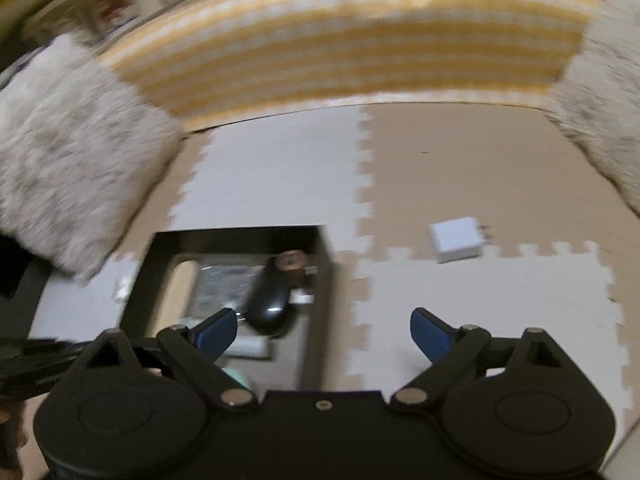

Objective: Organize rigid objects
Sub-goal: 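Move the right tool to the white round object and grasp it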

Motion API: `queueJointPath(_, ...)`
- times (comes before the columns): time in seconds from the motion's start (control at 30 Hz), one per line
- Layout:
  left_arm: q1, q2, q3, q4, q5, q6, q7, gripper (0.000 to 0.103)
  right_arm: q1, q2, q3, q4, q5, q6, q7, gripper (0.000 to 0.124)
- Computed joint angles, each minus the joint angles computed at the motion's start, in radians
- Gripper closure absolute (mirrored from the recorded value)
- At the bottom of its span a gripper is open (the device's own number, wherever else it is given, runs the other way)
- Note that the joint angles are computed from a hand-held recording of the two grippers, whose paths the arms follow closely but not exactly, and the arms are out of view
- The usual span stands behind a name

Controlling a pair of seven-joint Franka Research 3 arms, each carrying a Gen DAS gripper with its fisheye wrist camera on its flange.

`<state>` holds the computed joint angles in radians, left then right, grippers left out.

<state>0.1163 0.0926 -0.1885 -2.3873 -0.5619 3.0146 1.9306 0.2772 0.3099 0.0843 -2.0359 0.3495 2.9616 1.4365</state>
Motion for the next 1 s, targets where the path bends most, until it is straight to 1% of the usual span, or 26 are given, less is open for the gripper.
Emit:
queueJointPath(0.07,0.002,-0.004,-0.003,-0.002,-0.013,0.002,0.009,0.098,0.048,0.004,-0.072,-0.001,-0.067,-0.005,0.088,0.027)
queueJointPath(0.17,0.001,-0.009,-0.004,-0.003,-0.034,0.002,0.025,0.098,0.15,0.022,-0.211,0.013,-0.236,-0.044,0.299,0.026)
queueJointPath(0.2,-0.001,-0.011,-0.003,-0.004,-0.039,0.002,0.028,0.098,0.17,0.03,-0.242,0.021,-0.287,-0.063,0.359,0.026)
queueJointPath(0.27,-0.005,-0.012,0.001,-0.004,-0.039,0.003,0.028,0.098,0.174,0.04,-0.261,0.03,-0.345,-0.101,0.428,0.026)
queueJointPath(0.43,-0.008,-0.015,0.002,-0.004,-0.068,0.002,0.051,0.098,0.142,0.083,-0.242,0.081,-0.428,-0.228,0.532,0.026)
queueJointPath(0.5,-0.009,-0.015,0.003,-0.002,-0.081,0.0,0.063,0.098,0.125,0.102,-0.228,0.105,-0.446,-0.292,0.568,0.026)
queueJointPath(0.57,-0.01,-0.016,0.004,0.0,-0.096,-0.001,0.076,0.098,0.121,0.108,-0.225,0.111,-0.469,-0.33,0.631,0.028)
queueJointPath(0.6,-0.011,-0.016,0.003,0.0,-0.103,0.001,0.083,0.098,0.107,0.108,-0.21,0.11,-0.464,-0.341,0.633,0.031)
queueJointPath(0.63,-0.009,-0.017,-0.001,0.002,-0.128,0.0,0.105,0.099,0.081,0.106,-0.184,0.105,-0.437,-0.345,0.613,0.036)
queueJointPath(0.7,-0.006,-0.018,-0.01,0.011,-0.201,-0.015,0.169,0.098,0.042,0.1,-0.146,0.093,-0.381,-0.345,0.586,0.041)
queueJointPath(0.73,-0.013,-0.019,-0.004,0.01,-0.192,-0.017,0.165,0.098,0.032,0.097,-0.135,0.088,-0.363,-0.346,0.576,0.045)
queueJointPath(0.77,-0.019,-0.019,0.001,0.009,-0.185,-0.017,0.163,0.098,0.031,0.096,-0.132,0.084,-0.359,-0.346,0.574,0.05)
queueJointPath(0.87,-0.028,-0.017,0.009,0.009,-0.177,-0.017,0.158,0.098,0.041,0.099,-0.136,0.086,-0.374,-0.361,0.574,0.057)
queueJointPath(0.93,-0.027,-0.02,0.009,0.009,-0.195,-0.015,0.168,0.098,0.051,0.101,-0.144,0.087,-0.394,-0.365,0.588,0.061)
queueJointPath(1.0,-0.029,-0.022,0.012,0.008,-0.2,-0.011,0.167,0.098,0.057,0.102,-0.148,0.085,-0.41,-0.366,0.595,0.063)
